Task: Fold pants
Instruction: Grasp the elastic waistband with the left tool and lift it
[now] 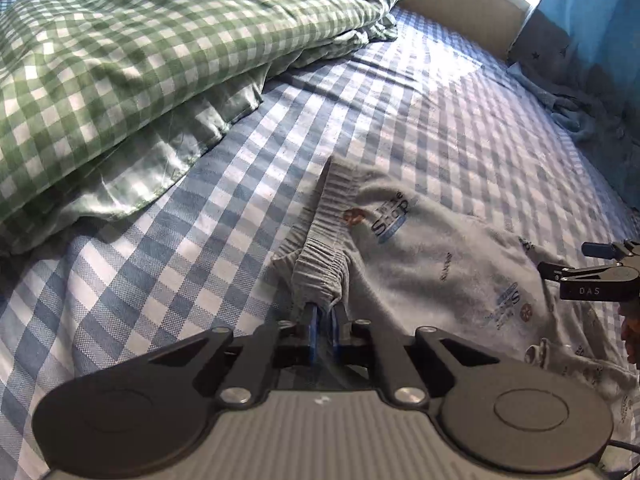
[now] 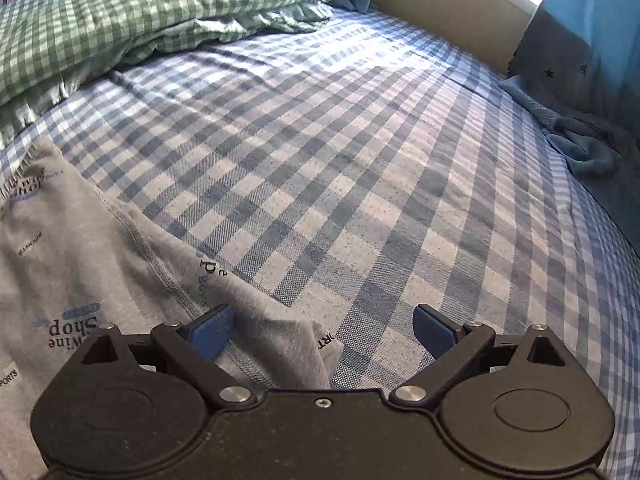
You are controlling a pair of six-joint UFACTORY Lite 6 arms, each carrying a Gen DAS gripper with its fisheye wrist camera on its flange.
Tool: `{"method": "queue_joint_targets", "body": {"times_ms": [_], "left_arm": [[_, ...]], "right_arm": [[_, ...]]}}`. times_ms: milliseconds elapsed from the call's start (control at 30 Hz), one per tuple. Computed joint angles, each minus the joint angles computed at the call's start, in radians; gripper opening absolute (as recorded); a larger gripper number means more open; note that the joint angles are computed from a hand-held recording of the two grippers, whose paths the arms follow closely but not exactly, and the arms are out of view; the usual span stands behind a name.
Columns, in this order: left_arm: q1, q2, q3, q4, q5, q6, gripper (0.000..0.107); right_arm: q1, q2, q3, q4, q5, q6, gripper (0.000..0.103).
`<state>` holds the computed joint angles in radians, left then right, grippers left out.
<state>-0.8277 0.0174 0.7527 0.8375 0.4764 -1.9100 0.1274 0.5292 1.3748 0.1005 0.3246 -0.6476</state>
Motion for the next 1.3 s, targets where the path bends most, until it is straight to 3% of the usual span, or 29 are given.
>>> {"method": "queue_joint_targets", "body": {"times_ms": [133, 200, 333, 433, 500, 567, 700, 767, 867, 967, 1033, 1100, 1167, 1300], "left_arm": [[0.04, -0.029, -0.099, 0.106, -0.111, -0.135, 0.008], [0.054, -0.057, -0.125, 0.114, -0.136, -0.127, 0.012], [0.087, -0.151, -0.2, 0.202, -0.155, -0.252, 0.045], [0.129, -0.163, -0.208, 0.231, -0.158, -0.267, 0.058], [0.17, -0.157, -0.206, 0.234, -0.187, -0.245, 0.058], [0.202, -0.146, -0.201, 0.25, -0.216, -0.237, 0.058], [0.245, -0.111, -0.177, 0.213, -0.258, -0.157, 0.058], [0.257, -0.087, -0.159, 0.16, -0.269, -0.092, 0.056], [0.271, -0.068, -0.139, 0.117, -0.284, -0.034, 0.05], [0.295, -0.035, -0.119, 0.027, -0.326, 0.069, 0.038], [0.288, -0.006, -0.094, 0.017, -0.313, 0.072, 0.037], [0.28, 0.01, -0.071, -0.012, -0.294, 0.096, 0.029], [0.259, 0.02, -0.045, -0.033, -0.25, 0.099, 0.019], [0.191, 0.049, 0.034, -0.061, -0.123, 0.121, 0.013]], "right_arm": [[0.0, 0.061, 0.052, -0.175, -0.021, 0.263, 0.1], [-0.011, 0.071, 0.086, -0.166, 0.004, 0.295, 0.095], [0.014, -0.032, 0.007, 0.149, -0.006, -0.049, 0.092], [0.044, -0.022, 0.048, 0.463, 0.126, -0.359, 0.092], [0.084, 0.023, 0.09, 0.598, 0.205, -0.467, 0.094], [0.138, 0.076, 0.142, 0.623, 0.245, -0.462, 0.094], [0.244, 0.197, 0.248, 0.448, 0.213, -0.273, 0.094], [0.237, 0.239, 0.272, 0.465, 0.2, -0.231, 0.099], [0.218, 0.223, 0.272, 0.483, 0.207, -0.188, 0.095], [0.183, 0.105, 0.157, 0.528, 0.172, -0.251, 0.095], [0.147, -0.01, 0.037, 0.564, 0.142, -0.279, 0.096], [0.101, -0.14, -0.099, 0.583, 0.119, -0.284, 0.096], [0.043, -0.297, -0.259, 0.58, 0.101, -0.272, 0.096], [-0.052, -0.584, -0.53, 0.432, 0.102, -0.121, 0.097]]}}
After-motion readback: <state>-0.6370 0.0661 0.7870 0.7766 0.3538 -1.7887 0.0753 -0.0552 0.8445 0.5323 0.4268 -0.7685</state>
